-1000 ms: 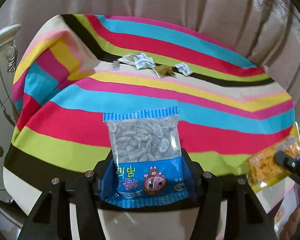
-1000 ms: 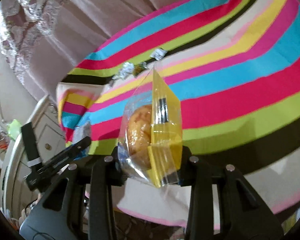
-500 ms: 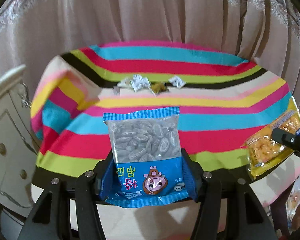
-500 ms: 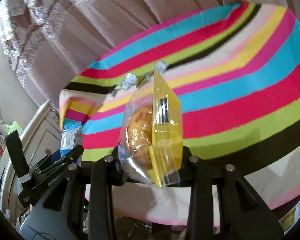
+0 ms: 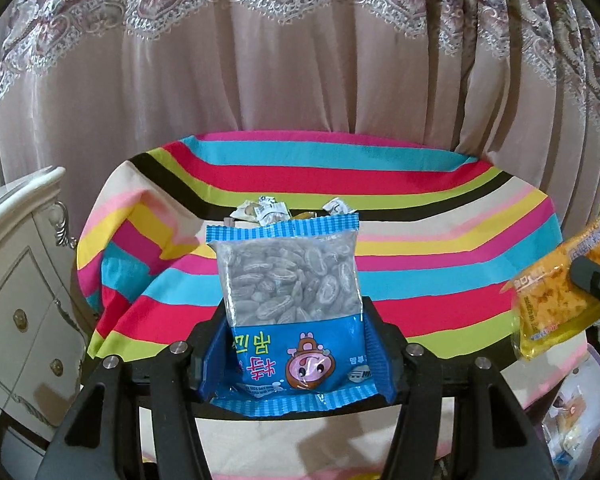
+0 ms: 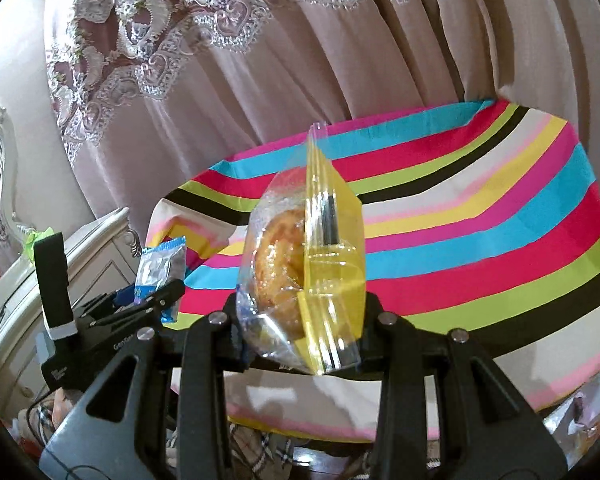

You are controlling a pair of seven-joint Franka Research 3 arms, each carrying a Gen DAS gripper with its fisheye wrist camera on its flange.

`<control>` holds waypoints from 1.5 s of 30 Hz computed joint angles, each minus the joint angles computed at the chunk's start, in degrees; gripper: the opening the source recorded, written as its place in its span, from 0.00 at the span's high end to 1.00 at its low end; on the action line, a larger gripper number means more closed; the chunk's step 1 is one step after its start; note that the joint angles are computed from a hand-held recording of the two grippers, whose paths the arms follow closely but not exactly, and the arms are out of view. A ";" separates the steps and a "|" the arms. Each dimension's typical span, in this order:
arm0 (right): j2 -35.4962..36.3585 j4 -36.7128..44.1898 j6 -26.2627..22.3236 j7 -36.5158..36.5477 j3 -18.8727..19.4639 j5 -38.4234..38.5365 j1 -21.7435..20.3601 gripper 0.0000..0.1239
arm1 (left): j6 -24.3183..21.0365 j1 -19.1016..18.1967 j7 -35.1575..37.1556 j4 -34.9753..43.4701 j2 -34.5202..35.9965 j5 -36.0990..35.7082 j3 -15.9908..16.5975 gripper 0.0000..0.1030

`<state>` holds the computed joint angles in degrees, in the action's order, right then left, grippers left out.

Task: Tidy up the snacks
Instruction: 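Lift both held snacks and carry them over the white bin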

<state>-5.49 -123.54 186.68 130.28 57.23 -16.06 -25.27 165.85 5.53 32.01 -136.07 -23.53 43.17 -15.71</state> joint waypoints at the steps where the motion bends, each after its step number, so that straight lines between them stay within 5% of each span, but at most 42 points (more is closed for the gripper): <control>1: -0.33 -0.09 -0.02 0.18 0.02 0.07 -0.04 0.68 | 0.20 -0.19 0.16 -0.07 -0.11 -0.11 0.16 0.42; 13: -2.37 -2.15 1.38 -5.45 -6.02 6.97 6.58 0.68 | 0.94 -0.13 1.33 -0.55 -1.61 -0.14 -0.40 0.42; 27: -8.02 -8.05 8.44 -15.06 -18.85 15.96 20.05 0.68 | 2.46 2.81 -0.55 -0.81 -6.78 3.59 -4.40 0.42; 35: -18.10 -13.54 17.06 -21.57 -20.48 22.13 21.99 0.68 | 13.67 14.84 -9.36 -1.47 -18.89 8.17 -12.45 0.42; 39: -21.89 -16.38 20.00 -24.07 -26.32 21.60 27.52 0.68 | 19.78 21.43 -10.68 -1.77 -25.86 6.47 -16.60 0.42; 45: -27.48 -20.56 19.58 -29.55 -28.85 24.99 30.06 0.68 | 17.88 16.43 -4.06 0.13 -23.18 3.25 -16.35 0.41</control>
